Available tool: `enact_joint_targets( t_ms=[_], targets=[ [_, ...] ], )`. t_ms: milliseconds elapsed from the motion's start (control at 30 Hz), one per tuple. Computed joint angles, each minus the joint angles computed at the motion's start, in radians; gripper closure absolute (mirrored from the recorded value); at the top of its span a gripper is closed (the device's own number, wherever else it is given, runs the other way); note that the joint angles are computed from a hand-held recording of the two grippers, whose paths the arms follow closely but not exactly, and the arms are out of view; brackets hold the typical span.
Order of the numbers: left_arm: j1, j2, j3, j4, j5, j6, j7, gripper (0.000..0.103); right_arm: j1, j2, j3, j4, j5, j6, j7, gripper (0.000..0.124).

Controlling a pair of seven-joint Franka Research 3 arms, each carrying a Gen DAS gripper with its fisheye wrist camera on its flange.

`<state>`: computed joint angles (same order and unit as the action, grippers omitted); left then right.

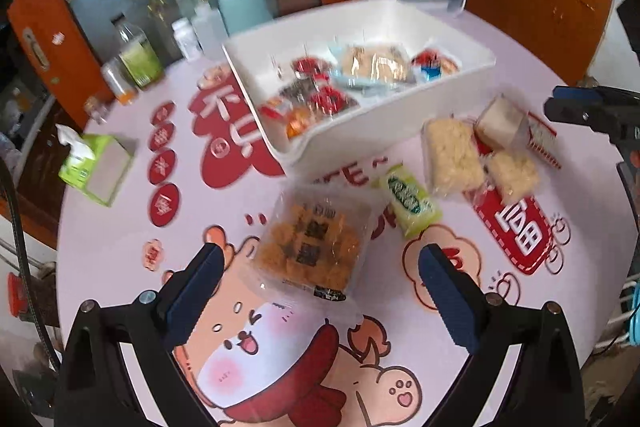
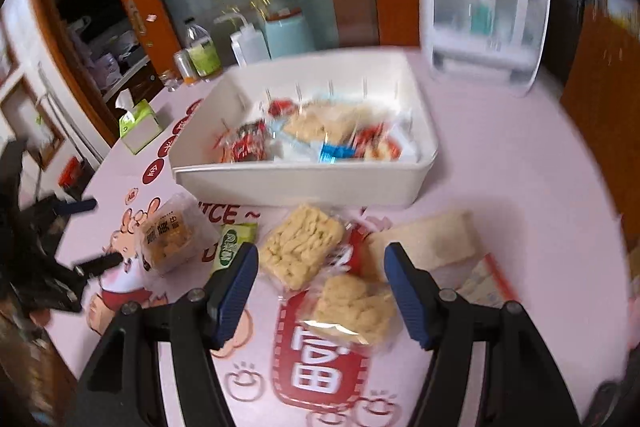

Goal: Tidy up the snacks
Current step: 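Withdraw both tools from the tray toward the remaining snacks, then grasp the brown pastry bag with the left tool while the right tool grasps a puffed-snack bag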

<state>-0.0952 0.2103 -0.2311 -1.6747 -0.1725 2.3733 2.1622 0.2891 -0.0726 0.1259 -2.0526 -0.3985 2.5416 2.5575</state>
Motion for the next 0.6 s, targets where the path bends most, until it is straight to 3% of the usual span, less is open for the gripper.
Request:
enact_joint_targets(
  t_ms=[100, 333, 500, 533, 600],
  targets=[
    [-0.007, 0.056, 0.002, 0.038, 0.035, -0.023, -0.001, 0.006, 0.004, 0.066, -0.018, 0.029, 0.129, 0.029, -0.042, 0.058],
    [-0.003, 0.155, -0.019, 0.133, 0.055, -0.108, 0.03, 0.006, 0.026, 0.204, -0.058, 0.129, 0.29, 0.021, -0.072, 0.058],
    [-0.017, 0.201, -0.02, 0.178, 0.102, -0.125, 0.041, 0.006, 0.058, 0.278, -0.09, 0.211, 0.285, -0.026, -0.038, 0.057],
    [-0.015, 0.212, -0.022, 0.194, 0.1, -0.138, 0.043, 0.006, 0.061, 0.292, -0.092, 0.227, 0.295, -0.036, -0.04, 0.056],
    [-0.016, 0.238, -0.025, 0.234, 0.1, -0.169, 0.045, 0.006, 0.073, 0.326, -0.101, 0.274, 0.294, -0.082, -0.028, 0.04]
  ],
)
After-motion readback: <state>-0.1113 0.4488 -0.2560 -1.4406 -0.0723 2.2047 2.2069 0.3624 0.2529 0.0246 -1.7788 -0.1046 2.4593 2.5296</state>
